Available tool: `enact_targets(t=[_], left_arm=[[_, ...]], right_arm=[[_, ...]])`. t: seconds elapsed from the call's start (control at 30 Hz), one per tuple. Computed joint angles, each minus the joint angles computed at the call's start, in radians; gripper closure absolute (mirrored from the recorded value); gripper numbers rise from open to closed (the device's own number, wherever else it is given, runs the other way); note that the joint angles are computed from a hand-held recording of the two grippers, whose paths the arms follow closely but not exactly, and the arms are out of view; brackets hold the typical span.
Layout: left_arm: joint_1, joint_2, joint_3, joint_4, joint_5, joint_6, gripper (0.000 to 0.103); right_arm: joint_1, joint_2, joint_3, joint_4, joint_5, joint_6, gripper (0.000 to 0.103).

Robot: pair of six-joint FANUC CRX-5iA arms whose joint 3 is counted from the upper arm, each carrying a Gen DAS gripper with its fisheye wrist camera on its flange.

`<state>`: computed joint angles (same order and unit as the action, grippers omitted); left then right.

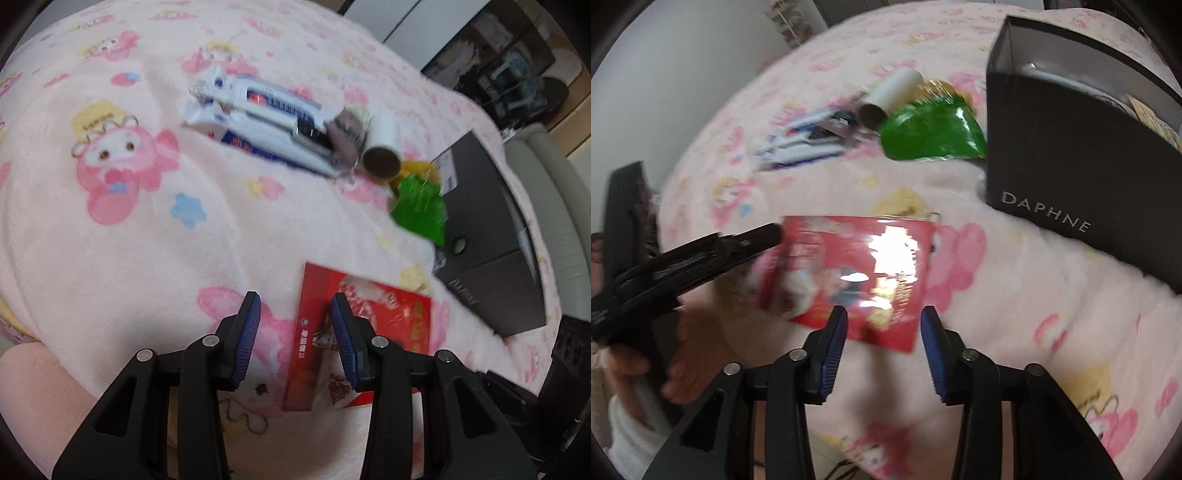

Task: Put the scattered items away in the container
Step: 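Lift the red packet with the left gripper toward the black box, then lower the red packet into the black box and open the left gripper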

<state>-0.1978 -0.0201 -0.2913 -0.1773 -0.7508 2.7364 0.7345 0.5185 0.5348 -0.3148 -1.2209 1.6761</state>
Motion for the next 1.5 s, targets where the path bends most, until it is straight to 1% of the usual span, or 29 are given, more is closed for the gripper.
enact_targets(t=[0.07,0.13,0.2,0.23,0.3,0.4,0.5,0.6,0.67,0.77,0.87,0.97,1.03,1.13,1.27,1.33,1.43,1.5], left_arm=[[-0.003,0.022,0.015,0.007,-0.009,-0.035,0.064],[-0.003,0.029,0.013,0.029,0.007,-0.084,0.064],[0.0,0.027,-0.001,0.064,0.036,-0.148,0.064],[-0.007,0.029,0.005,0.055,0.032,-0.157,0.064],[-0.018,0.027,0.007,0.054,0.041,-0.173,0.064],[-0.024,0.01,-0.023,0.094,0.093,-0.207,0.064],[-0.03,0.005,-0.031,0.14,0.131,-0.278,0.064],[-0.049,-0.014,-0.029,0.141,0.165,-0.291,0.064],[-0.068,-0.018,-0.004,0.114,0.158,-0.266,0.064],[-0.094,-0.001,0.061,0.071,0.132,-0.235,0.065],[-0.118,0.012,0.132,0.035,0.106,-0.24,0.065],[-0.127,0.041,0.201,0.032,0.107,-0.282,0.065],[-0.127,0.079,0.266,0.043,0.098,-0.338,0.065],[-0.122,0.149,0.368,0.069,0.088,-0.423,0.065],[-0.111,0.259,0.514,0.101,0.057,-0.495,0.065],[-0.093,0.314,0.575,0.146,0.043,-0.542,0.065],[-0.074,0.407,0.687,0.176,-0.013,-0.567,0.065],[-0.066,0.472,0.778,0.172,-0.084,-0.562,0.065]], right_arm=[[0.008,0.036,0.025,0.021,-0.018,-0.025,0.066],[-0.003,0.043,0.029,-0.011,-0.015,-0.04,0.065],[-0.008,0.028,0.02,-0.033,-0.007,-0.024,0.066],[-0.01,0.021,0.015,-0.044,-0.005,-0.011,0.066],[0.002,-0.003,-0.01,-0.012,0.01,-0.012,0.066],[0.02,-0.045,-0.054,0.047,0.045,-0.023,0.066],[0.01,-0.086,-0.083,0.053,0.069,-0.032,0.066],[-0.01,-0.116,-0.096,0.041,0.089,-0.028,0.066],[-0.029,-0.142,-0.102,0.02,0.1,-0.014,0.066],[-0.053,-0.171,-0.109,-0.008,0.117,-0.006,0.066],[-0.084,-0.197,-0.114,-0.029,0.128,0.002,0.066],[-0.122,-0.209,-0.102,-0.058,0.138,0.015,0.066],[-0.149,-0.21,-0.09,-0.076,0.15,0.027,0.066],[-0.179,-0.202,-0.065,-0.068,0.183,0.032,0.066],[-0.222,-0.148,0.02,-0.067,0.184,0.019,0.066],[-0.239,-0.112,0.067,-0.062,0.192,0.015,0.066],[-0.257,-0.046,0.152,-0.056,0.178,0.007,0.066],[-0.266,0.008,0.216,-0.054,0.158,-0.001,0.066]])
